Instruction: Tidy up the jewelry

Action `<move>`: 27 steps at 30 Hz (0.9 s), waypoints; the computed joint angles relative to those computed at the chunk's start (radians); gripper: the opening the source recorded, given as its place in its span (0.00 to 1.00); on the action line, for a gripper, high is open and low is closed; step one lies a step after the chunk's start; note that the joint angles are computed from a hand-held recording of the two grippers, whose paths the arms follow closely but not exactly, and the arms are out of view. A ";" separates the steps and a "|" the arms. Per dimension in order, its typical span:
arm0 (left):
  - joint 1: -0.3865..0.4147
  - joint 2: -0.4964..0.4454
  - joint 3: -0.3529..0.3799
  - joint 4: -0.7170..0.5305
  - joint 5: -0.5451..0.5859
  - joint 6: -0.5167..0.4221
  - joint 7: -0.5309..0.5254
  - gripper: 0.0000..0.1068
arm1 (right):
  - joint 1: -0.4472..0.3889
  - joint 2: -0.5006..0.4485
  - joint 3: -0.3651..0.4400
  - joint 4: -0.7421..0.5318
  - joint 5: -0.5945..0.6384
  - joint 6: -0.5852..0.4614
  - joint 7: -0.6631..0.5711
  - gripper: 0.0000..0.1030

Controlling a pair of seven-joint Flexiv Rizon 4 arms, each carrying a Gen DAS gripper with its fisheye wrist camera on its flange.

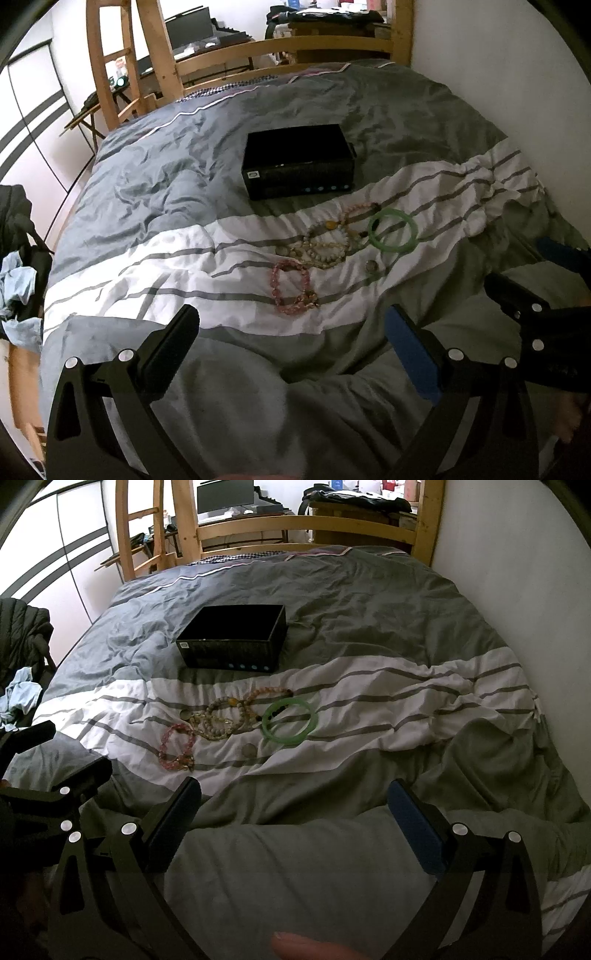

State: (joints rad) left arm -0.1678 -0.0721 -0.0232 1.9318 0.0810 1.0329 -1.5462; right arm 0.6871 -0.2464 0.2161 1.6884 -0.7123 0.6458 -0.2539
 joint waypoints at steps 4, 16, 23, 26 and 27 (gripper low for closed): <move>-0.002 -0.003 -0.003 -0.013 -0.001 -0.023 0.001 0.92 | 0.001 0.003 0.001 0.013 -0.005 0.004 0.007 0.97; -0.005 -0.008 -0.004 -0.023 0.006 -0.041 -0.003 0.92 | 0.001 0.000 0.002 0.012 -0.005 0.006 0.009 0.97; -0.007 -0.013 -0.004 -0.030 0.008 -0.050 -0.003 0.92 | 0.003 -0.001 0.001 0.013 -0.007 0.005 0.013 0.97; -0.007 -0.014 -0.003 -0.029 0.010 -0.050 -0.003 0.92 | 0.001 0.000 0.000 0.009 -0.003 0.002 0.006 0.97; -0.007 -0.015 -0.003 -0.029 0.010 -0.051 -0.003 0.92 | 0.000 0.001 0.001 0.014 -0.003 0.005 0.007 0.97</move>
State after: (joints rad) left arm -0.1752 -0.0875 -0.0261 1.9025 0.0908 0.9819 -1.5489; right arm 0.6873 -0.2453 0.2173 1.7019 -0.7149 0.6513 -0.2472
